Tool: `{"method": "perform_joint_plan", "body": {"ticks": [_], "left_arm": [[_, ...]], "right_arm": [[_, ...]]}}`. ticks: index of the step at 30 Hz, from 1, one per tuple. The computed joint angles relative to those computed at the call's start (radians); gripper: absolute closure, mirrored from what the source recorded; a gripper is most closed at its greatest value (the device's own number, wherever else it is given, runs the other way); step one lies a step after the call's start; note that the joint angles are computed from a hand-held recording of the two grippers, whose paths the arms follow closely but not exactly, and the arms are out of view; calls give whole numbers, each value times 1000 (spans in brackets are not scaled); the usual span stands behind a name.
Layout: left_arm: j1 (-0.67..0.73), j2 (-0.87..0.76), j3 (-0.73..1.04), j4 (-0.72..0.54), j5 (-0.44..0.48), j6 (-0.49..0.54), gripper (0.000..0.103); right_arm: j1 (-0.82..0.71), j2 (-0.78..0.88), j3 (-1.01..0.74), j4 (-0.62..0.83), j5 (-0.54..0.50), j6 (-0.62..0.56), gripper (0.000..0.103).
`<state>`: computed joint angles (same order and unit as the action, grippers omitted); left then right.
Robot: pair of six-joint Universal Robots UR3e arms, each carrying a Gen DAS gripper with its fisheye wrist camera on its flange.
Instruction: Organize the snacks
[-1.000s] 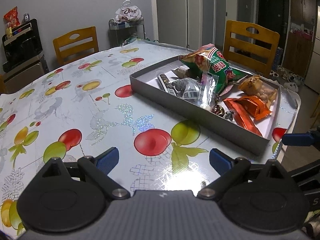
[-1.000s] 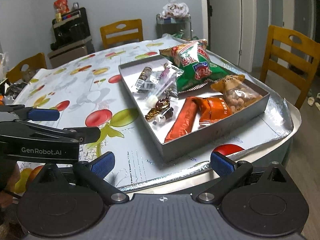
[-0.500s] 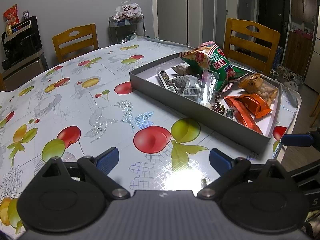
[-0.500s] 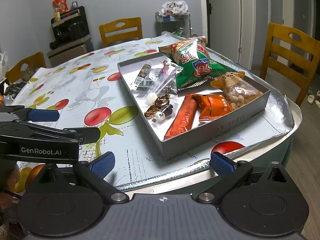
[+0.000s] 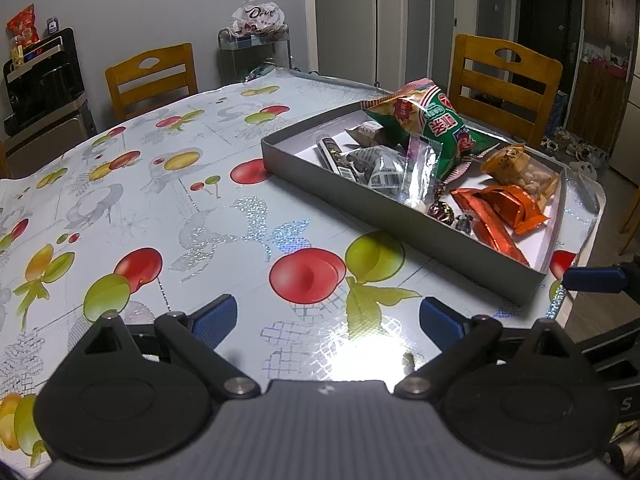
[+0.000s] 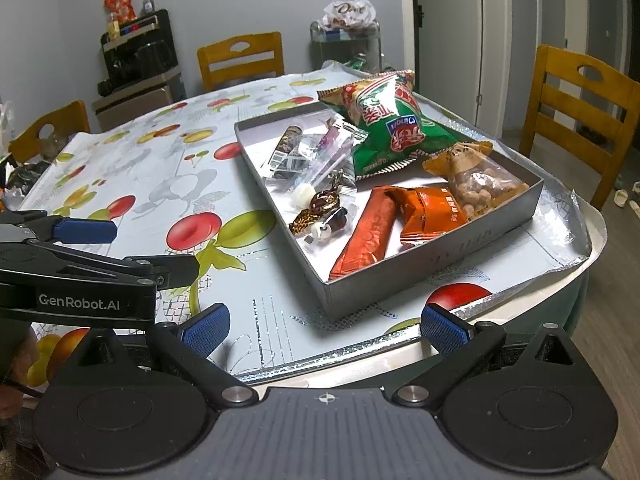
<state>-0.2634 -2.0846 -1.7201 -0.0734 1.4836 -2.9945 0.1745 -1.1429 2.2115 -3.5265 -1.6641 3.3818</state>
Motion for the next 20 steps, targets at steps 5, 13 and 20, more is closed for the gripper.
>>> {"method": "perform_joint_plan", "body": {"ticks": [5,13,20], "left_arm": [[1,-1,3,-2,3,2,3],[11,-3,-6,19,-20,5,1],[13,1,-19,46,-49,24,1]], "right_arm": [[2,6,-5,-1,-1,2,0],[6,6,-7,2,-1,-4,0],[5,6,-10,8,2,-6,0]]}}
